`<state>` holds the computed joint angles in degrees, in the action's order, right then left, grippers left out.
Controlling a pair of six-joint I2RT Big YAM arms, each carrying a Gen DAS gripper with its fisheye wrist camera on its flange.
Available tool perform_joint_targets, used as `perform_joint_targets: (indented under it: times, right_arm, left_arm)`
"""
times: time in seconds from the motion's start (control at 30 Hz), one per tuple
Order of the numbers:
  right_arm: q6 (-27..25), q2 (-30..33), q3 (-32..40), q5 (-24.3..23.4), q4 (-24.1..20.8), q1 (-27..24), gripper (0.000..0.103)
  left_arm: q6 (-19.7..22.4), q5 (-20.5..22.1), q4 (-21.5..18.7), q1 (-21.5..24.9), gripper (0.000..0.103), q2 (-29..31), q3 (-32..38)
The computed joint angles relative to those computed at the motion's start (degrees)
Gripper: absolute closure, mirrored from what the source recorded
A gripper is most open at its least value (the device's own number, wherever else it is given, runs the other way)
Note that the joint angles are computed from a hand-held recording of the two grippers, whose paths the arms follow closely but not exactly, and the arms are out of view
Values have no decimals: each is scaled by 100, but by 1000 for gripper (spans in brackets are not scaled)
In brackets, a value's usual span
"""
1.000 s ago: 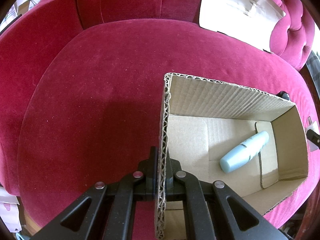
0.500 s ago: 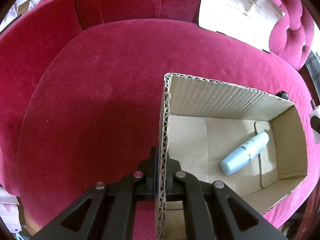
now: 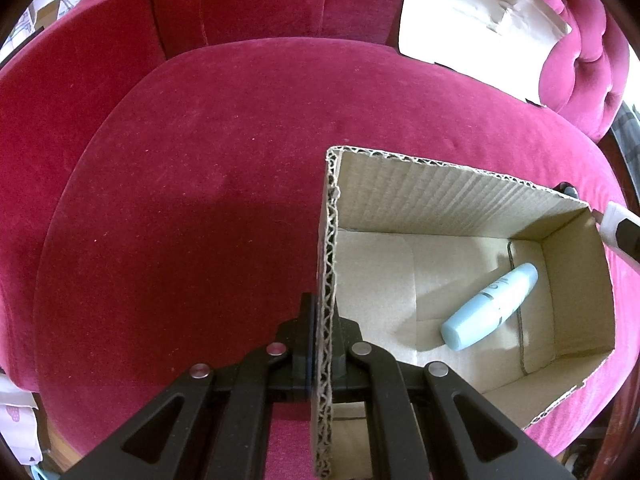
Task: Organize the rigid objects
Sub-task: 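Carry the white charger with the right tool over the box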
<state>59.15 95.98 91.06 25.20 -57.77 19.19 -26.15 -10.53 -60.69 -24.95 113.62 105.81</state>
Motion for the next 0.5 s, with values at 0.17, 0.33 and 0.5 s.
perform_joint_targets:
  times: [0.17, 0.33, 0.5]
  right_arm:
    - [-75, 48, 110, 52, 13, 30, 56]
    - [-167, 150, 290, 26, 85, 80, 56]
    - [-232, 269, 459, -68, 164, 121, 56]
  left_arm:
    - [24, 3, 6, -1, 100, -12, -10]
    - [11, 19, 17, -8, 100, -27, -28]
    - [38, 42, 53, 14, 100, -46, -74]
